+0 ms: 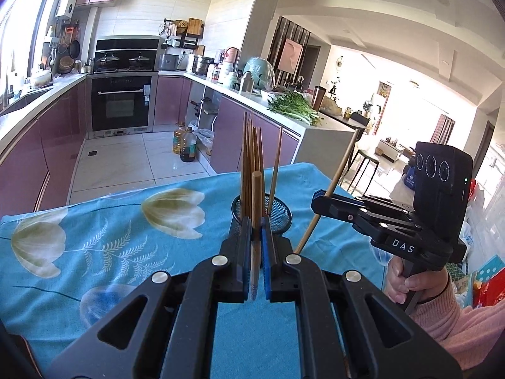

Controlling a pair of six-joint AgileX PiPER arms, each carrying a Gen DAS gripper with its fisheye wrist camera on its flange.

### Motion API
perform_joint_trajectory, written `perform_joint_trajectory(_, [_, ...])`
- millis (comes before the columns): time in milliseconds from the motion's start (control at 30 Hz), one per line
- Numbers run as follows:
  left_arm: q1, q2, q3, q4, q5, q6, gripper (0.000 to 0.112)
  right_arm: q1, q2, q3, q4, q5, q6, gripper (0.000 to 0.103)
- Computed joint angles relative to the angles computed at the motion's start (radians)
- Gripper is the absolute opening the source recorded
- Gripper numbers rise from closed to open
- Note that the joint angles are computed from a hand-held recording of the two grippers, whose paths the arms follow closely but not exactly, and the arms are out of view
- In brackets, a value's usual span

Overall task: Organize utensils
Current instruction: 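Lower both upright chopsticks into the mesh holder among the others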

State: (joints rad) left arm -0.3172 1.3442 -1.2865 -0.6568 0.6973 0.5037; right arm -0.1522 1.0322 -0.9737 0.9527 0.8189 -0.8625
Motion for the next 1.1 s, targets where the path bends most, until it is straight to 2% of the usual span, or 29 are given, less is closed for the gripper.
perform_joint_trajectory(1100, [-0.062, 0.083, -0.227, 0.061, 0.009, -0.055, 0.007, -0.018, 0.029, -0.130, 0.009, -0.014, 0.010, 0.006])
